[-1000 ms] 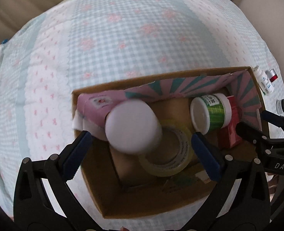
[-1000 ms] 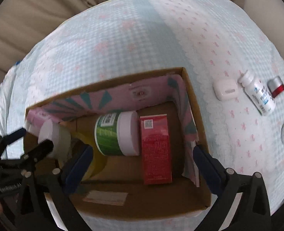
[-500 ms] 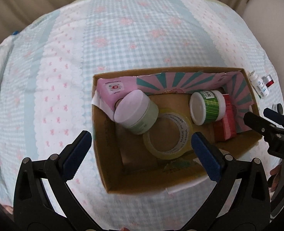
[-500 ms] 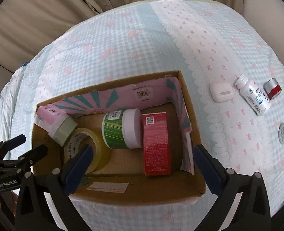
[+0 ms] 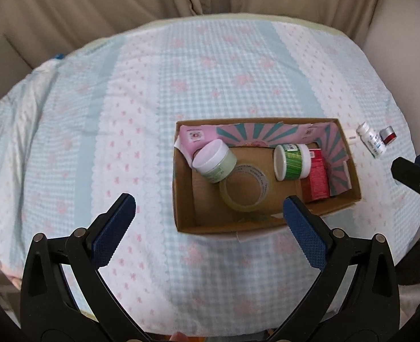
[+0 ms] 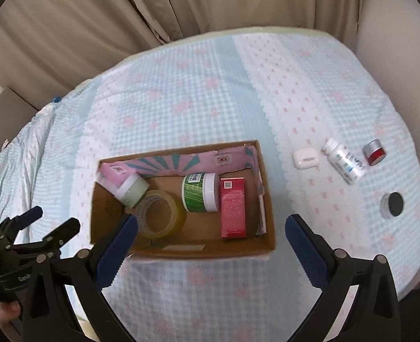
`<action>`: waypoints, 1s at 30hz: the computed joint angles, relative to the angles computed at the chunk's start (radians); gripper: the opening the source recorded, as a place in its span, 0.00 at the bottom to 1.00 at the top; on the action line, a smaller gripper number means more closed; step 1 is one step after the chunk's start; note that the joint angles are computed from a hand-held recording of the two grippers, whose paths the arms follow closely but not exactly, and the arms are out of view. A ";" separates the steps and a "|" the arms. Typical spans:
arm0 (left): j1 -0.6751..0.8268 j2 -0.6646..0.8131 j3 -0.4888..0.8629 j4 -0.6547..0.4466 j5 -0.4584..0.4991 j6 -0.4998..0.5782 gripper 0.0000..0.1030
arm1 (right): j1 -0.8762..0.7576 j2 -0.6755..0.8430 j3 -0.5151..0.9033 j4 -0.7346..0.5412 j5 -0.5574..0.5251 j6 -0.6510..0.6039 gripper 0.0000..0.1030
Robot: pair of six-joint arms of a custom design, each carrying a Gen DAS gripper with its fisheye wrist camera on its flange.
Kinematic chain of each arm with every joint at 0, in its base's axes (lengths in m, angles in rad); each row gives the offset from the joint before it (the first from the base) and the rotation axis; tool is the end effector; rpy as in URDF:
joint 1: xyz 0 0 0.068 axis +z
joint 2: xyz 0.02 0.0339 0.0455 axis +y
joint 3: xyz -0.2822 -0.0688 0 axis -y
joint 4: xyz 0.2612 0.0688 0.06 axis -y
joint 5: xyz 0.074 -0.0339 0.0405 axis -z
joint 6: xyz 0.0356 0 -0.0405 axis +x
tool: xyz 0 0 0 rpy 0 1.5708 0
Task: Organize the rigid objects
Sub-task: 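Move both tools toward the pill bottle and black cap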
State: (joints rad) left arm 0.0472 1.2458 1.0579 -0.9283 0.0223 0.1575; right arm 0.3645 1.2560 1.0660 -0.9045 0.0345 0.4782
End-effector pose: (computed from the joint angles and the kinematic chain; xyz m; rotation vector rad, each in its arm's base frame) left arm 0.2456 0.0108 0.2926 0.1550 2.6825 0.0337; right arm 0.2347 0.0882 0.2940 0.1637 2.6793 0.2243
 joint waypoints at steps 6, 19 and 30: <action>-0.157 -0.093 0.039 -0.078 -0.056 -0.154 1.00 | -0.115 -0.115 0.035 -0.117 -0.028 -0.130 1.00; -0.876 0.162 0.334 -0.237 -0.487 -0.829 1.00 | -0.992 -0.131 0.125 -0.297 -0.340 -0.928 1.00; -1.001 0.588 0.689 -0.249 -0.433 -0.933 1.00 | -1.313 0.154 0.197 -0.272 -0.358 -1.171 1.00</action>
State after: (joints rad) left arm -0.9535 1.8337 1.7467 -1.1777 -0.4103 -0.7756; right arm -0.9481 1.4098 1.2631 -1.1764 -0.3237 -0.6925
